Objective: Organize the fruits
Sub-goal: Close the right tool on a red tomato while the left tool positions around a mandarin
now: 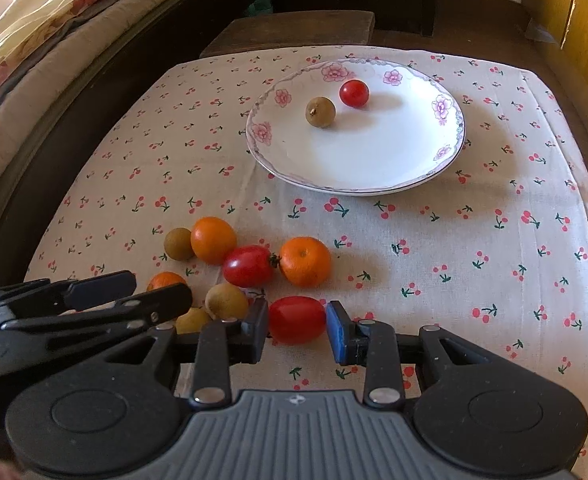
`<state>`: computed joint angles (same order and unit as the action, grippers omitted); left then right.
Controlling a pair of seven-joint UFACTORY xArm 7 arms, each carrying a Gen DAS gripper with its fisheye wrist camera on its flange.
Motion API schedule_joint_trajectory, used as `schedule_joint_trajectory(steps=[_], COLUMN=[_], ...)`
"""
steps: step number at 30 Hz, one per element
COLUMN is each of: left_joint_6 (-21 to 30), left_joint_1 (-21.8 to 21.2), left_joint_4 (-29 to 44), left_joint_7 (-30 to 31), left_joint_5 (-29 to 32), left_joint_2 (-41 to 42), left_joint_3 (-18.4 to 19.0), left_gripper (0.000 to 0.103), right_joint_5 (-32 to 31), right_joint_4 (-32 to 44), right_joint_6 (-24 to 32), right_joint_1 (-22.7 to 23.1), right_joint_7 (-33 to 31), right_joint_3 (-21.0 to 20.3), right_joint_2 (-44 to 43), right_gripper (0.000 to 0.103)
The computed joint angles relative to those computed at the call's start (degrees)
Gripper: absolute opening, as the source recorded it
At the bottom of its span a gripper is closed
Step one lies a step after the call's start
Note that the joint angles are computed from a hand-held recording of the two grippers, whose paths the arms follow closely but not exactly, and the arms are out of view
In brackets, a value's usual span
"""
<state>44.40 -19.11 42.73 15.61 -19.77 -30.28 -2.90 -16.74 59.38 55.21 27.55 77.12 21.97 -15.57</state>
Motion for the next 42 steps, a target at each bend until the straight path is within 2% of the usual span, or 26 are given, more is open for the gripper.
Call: schedule_joint_trajectory(steps=[5, 12, 25, 29, 32, 35, 42], left_joint_6=[-0.6, -1.3, -3.6, -4.1, -4.7, -5.2, -2.7], left_joint_1=[0.3, 0.7, 0.1, -0.1, -0.1, -0.3, -0.6], left_joint_4=[0.3, 0.2, -0.4, -0.2, -0.4, -0.8, -0.4], left_joint_7=[-1.4, -3.7, -4.0, -4.1, -3.8, -3.4, -2.1], left_joint_5=[0.5, 2.1, 4.0, 3.9, 4.7, 5.7, 3.2], left_joint_2=[1.8, 2.7, 3.1, 3.7, 3.7, 3.4, 2.7], left_joint_3=[-0.7, -1.4, -2.1, -1.8, -2.2, -2.5, -0.4], left_gripper=[0.059, 0.051, 0.054, 0.055, 0.056, 0.054, 0.046], right_joint_5=[0.6, 1.6, 0.8, 2.0, 3.0, 1.3, 1.1], right_joint_4=[0.3, -0.7, -0.8, -1.8, -1.1, 0.9, 0.3], right_joint_6=[0.9, 0.7, -1.4, -2.7, -0.9, 2.7, 2.7], right_joint_1=[0.2, 0.1, -0.9, -0.5, -0.2, 0.3, 1.0], right_joint_7=[-1.3, -2.1, -0.7, -1.1, -2.9, -4.5, -4.5], right_joint_3=[-0.2, -0.2, 0.3, -0.7, -0.9, -0.2, -0.5], right_joint_2=[-0.3, -1.6, -0.4, -0.7, 0.2, 1.9, 0.3], right_gripper=[0.032, 0.032, 0.034, 0.034, 0.034, 0.034, 0.026])
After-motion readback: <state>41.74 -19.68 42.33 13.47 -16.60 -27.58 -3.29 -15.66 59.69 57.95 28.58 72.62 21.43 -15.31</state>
